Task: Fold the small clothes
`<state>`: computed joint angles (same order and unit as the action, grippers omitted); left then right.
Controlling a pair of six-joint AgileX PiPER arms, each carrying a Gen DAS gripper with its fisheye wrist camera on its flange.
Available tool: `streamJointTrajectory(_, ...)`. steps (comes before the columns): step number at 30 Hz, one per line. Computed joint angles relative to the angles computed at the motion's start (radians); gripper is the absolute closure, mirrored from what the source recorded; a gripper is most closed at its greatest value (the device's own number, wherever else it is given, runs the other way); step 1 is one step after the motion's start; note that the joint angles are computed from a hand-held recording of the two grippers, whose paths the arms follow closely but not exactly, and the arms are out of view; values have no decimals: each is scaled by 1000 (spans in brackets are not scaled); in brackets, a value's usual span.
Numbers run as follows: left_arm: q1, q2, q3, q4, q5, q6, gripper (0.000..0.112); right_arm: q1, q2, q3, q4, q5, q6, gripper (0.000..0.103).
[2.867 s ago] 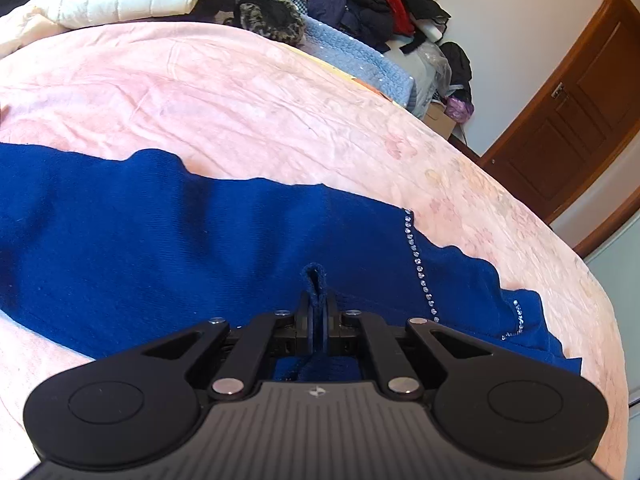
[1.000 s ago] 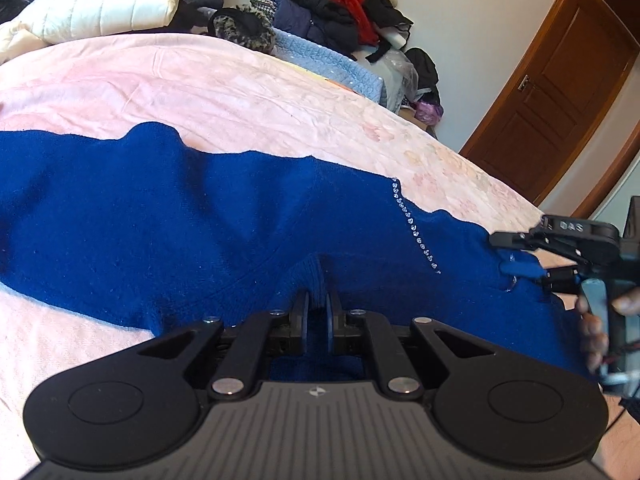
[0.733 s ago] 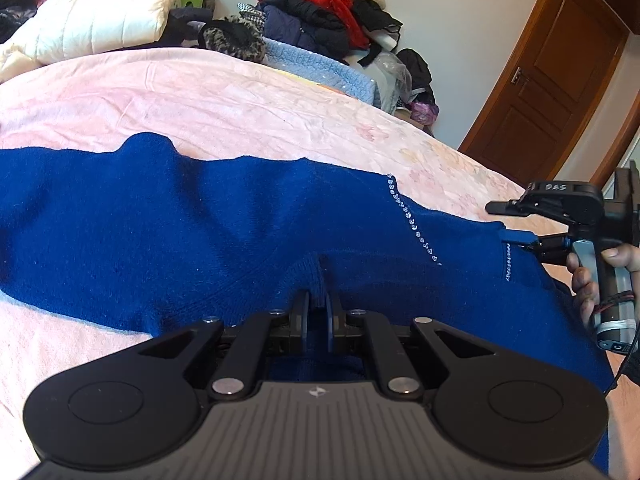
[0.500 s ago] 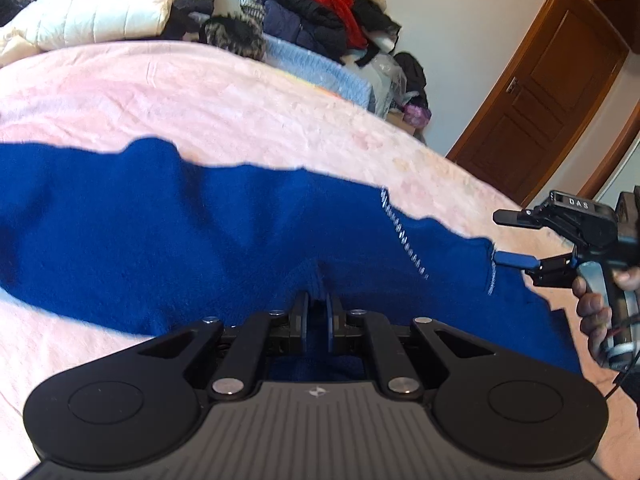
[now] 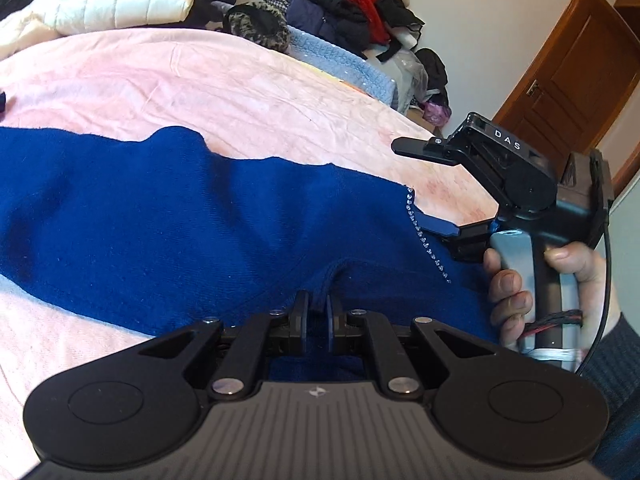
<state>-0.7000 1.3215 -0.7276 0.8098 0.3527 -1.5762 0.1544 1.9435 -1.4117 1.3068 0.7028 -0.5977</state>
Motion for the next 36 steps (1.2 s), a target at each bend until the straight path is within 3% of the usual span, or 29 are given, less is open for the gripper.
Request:
streamJointTrajectory(3, 25, -84, 52, -16, -44, -5, 104, 4, -56, 21, -104, -20, 106, 17)
streamJointTrajectory(6, 64, -225, 137, 11, -67, -52, 103, -11, -160, 114, -72, -40, -8, 16)
streamJointTrajectory(10, 167, -447, 230, -72, 47, -39, 103, -22, -260, 230, 41, -4, -162, 16)
streamJointTrajectory(13, 317, -596, 285, -239, 140, 115, 101, 59, -269, 205, -43, -4, -91, 16)
streamJointTrajectory(15, 504, -643, 321, -400, 78, 278, 93, 136, -267, 175, -102, -9, -17, 20)
streamJointTrajectory(17, 646, -603, 290, -406, 47, 331, 91, 200, -259, 143, -139, 23, 18, 21)
streamJointTrajectory(20, 709, -427, 123, -151, 158, 270, 86, 288, -249, 108, -206, 46, 68, 21)
streamJointTrajectory(23, 623, -205, -32, 149, 418, 315, 79, 338, -243, 108, -202, 39, 87, 21)
streamJointTrajectory(24, 601, -135, -48, 237, 463, 302, 79, 353, -238, 103, -209, 35, 97, 20)
streamJointTrajectory(26, 612, -62, -44, 295, 434, 319, 79, 374, -228, 93, -232, 20, 120, 20)
streamJointTrajectory(29, 677, 64, -93, 238, 371, 430, 79, 381, -216, 97, -212, 13, 123, 21)
streamJointTrajectory(32, 787, 90, -117, 37, 254, 612, 80, 374, -217, 118, -192, 22, 112, 20)
streamJointTrajectory(34, 831, 116, -147, -18, 248, 644, 80, 367, -232, 144, -165, 35, 74, 20)
streamJointTrajectory(36, 848, 125, -165, -76, 262, 704, 91, 354, -243, 164, -136, 56, 42, 20)
